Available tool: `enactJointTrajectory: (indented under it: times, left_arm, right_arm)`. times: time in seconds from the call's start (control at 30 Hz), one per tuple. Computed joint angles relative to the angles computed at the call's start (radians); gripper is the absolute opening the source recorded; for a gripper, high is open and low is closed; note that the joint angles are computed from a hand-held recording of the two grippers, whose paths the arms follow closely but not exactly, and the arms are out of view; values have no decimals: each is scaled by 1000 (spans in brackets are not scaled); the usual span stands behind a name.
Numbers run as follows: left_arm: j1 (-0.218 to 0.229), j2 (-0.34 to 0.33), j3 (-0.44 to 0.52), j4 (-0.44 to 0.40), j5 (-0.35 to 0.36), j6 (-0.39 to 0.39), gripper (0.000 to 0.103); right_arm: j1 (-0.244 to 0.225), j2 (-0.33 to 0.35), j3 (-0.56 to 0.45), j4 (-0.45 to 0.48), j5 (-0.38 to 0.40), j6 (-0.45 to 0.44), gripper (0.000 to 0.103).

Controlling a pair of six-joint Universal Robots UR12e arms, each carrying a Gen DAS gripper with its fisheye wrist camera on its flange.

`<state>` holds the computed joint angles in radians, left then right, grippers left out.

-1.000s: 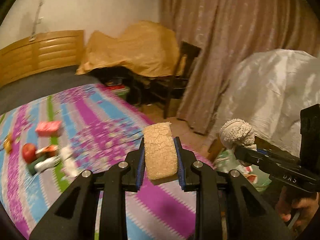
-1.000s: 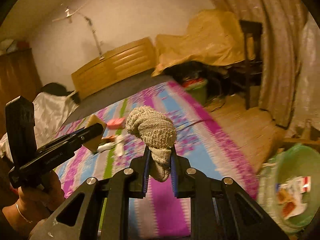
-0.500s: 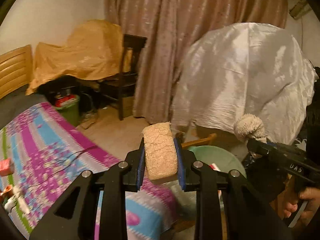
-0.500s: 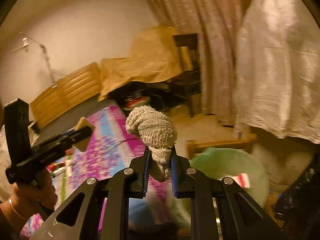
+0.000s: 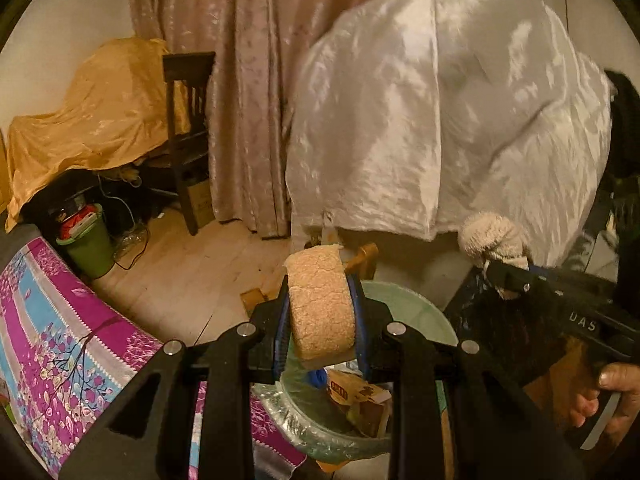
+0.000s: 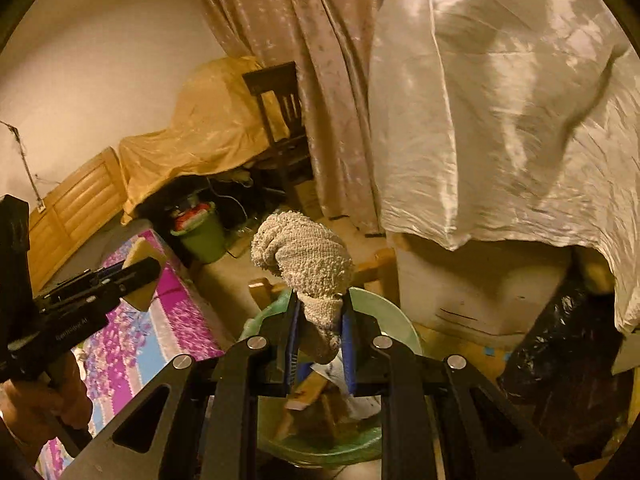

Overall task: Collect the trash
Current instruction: 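Carry the tan sponge and beige sock with both tools over the green bin, then open both tools to drop the sponge and sock into the bin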

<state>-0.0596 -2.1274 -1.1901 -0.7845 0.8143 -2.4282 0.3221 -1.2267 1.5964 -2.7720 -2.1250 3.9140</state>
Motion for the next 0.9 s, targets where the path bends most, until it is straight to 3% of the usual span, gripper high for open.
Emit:
enactJointTrajectory:
  times: [0.47,0.9]
  left_arm:
    - [-32,8,-27,-27,66,71,25]
    - [-40,2,-26,-23,90,81,25]
  right_arm:
    - [-14,7,11,89,61,64,19]
    - [-22,19,-10,130,94,45,19]
